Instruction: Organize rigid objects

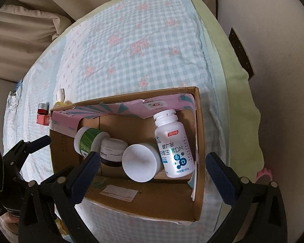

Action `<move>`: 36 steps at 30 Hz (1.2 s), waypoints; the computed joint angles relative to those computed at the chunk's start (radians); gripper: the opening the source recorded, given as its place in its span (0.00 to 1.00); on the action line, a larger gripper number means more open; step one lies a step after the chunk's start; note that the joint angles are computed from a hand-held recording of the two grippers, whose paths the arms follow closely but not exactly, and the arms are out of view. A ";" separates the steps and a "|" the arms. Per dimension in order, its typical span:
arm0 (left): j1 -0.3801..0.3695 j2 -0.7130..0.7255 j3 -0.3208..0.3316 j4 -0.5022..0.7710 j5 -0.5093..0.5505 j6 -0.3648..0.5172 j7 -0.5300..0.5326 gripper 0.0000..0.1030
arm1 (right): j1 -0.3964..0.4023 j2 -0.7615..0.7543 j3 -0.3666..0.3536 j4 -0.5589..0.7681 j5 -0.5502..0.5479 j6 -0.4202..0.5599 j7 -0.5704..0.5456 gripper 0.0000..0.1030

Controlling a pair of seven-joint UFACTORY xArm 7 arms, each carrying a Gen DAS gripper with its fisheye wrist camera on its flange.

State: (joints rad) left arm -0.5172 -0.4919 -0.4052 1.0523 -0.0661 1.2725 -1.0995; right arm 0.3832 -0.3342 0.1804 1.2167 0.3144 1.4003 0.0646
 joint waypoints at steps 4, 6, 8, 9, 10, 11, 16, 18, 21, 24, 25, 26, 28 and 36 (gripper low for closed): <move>-0.002 -0.042 -0.004 0.002 -0.003 0.029 -0.016 1.00 | 0.000 -0.013 0.005 0.000 0.000 -0.002 0.026 1.00; -0.001 -0.070 -0.009 0.008 -0.004 0.056 -0.026 1.00 | 0.003 -0.017 0.015 0.013 -0.017 0.000 0.036 1.00; 0.003 -0.104 -0.016 0.016 -0.004 0.087 -0.038 1.00 | 0.007 -0.025 0.026 0.024 -0.036 -0.007 0.045 1.00; 0.007 -0.123 -0.019 0.018 -0.005 0.100 -0.045 1.00 | 0.010 -0.029 0.034 0.038 -0.049 -0.008 0.053 1.00; 0.010 -0.143 -0.023 0.021 -0.005 0.114 -0.051 1.00 | 0.014 -0.027 0.039 0.053 -0.054 -0.002 0.061 1.00; 0.014 -0.172 -0.026 0.025 -0.006 0.137 -0.060 1.00 | 0.017 -0.023 0.043 0.069 -0.059 0.005 0.070 1.00; 0.051 -0.283 -0.048 0.083 0.004 0.300 -0.066 1.00 | 0.043 -0.023 0.087 0.179 -0.092 0.051 0.142 1.00; 0.064 -0.342 -0.046 0.102 -0.001 0.363 -0.056 1.00 | 0.059 -0.027 0.120 0.226 -0.122 0.067 0.175 1.00; 0.081 -0.431 -0.033 0.139 -0.008 0.475 -0.035 1.00 | 0.082 -0.027 0.172 0.295 -0.153 0.085 0.249 1.00; 0.101 -0.510 -0.022 0.195 0.006 0.602 -0.005 1.00 | 0.108 -0.016 0.222 0.359 -0.180 0.105 0.326 1.00; 0.109 -0.531 -0.017 0.213 0.013 0.639 0.008 1.00 | 0.118 -0.008 0.248 0.387 -0.196 0.114 0.362 1.00; 0.114 -0.557 -0.009 0.235 0.024 0.687 0.022 1.00 | 0.128 -0.002 0.264 0.406 -0.208 0.118 0.386 1.00; 0.127 -0.600 0.011 0.265 0.039 0.762 0.050 1.00 | 0.150 0.031 0.323 0.464 -0.252 0.133 0.457 1.00; 0.155 -0.756 0.139 0.363 0.114 0.998 0.185 1.00 | 0.285 0.225 0.510 0.673 -0.464 0.191 0.746 1.00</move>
State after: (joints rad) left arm -0.3627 -1.2477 -0.2662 1.4148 0.0475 2.2706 -0.9147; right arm 0.6686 -0.1089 0.6902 1.8893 -0.1498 1.5911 0.8107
